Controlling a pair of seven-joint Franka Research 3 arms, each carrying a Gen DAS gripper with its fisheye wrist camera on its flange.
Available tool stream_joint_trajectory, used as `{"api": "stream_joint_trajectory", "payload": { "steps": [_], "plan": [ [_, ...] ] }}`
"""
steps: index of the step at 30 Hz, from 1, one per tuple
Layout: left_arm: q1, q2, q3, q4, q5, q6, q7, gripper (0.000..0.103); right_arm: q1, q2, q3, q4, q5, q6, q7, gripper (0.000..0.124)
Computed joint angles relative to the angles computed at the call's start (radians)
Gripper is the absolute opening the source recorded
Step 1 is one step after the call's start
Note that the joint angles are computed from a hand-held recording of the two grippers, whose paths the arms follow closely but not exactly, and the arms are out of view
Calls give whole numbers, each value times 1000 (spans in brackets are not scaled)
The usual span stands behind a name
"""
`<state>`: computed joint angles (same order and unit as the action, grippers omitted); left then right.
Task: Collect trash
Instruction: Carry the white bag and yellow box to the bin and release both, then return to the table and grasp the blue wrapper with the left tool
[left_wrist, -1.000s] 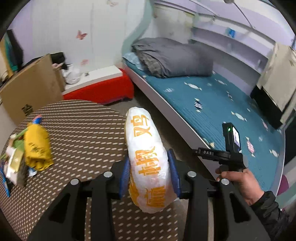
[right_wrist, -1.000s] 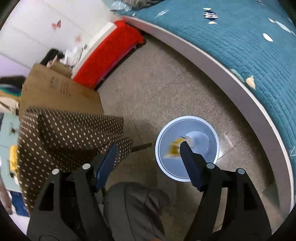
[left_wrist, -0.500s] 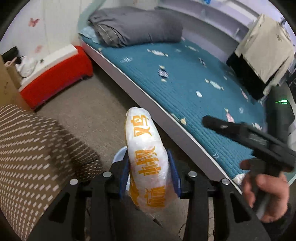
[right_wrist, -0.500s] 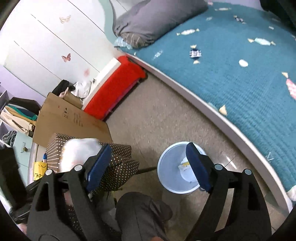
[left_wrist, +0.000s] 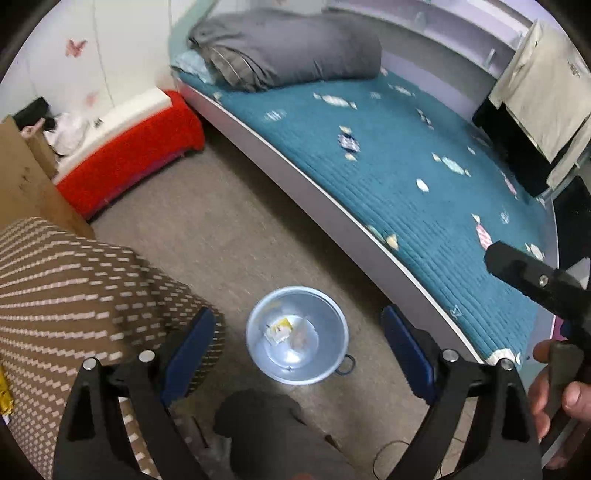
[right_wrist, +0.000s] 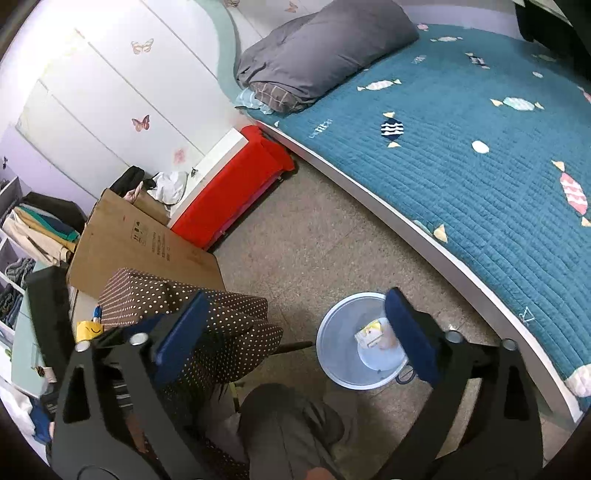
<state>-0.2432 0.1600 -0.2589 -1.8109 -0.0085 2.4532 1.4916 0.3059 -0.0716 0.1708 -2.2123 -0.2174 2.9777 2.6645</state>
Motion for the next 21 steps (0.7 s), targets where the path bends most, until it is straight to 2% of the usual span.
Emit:
{"api": "stream_joint_trajectory", "payload": {
  "steps": [4,9,13,21],
  "plan": [
    [20,-91,8,-74,-55,35,31,90,-3,16,17,52,-114,-31,56,97],
    [21,-220,36,-183,-49,117,-13,91,27,33,19,129,-247,-72,127,97],
    [30,-340,65,-286,-17,192,-77,93,77,65,12,209,-245,-81,91,97],
    [78,-545,100,-455,110,260,-209,93,201,159,-9,409,-261,-164,-24,97]
  ]
}}
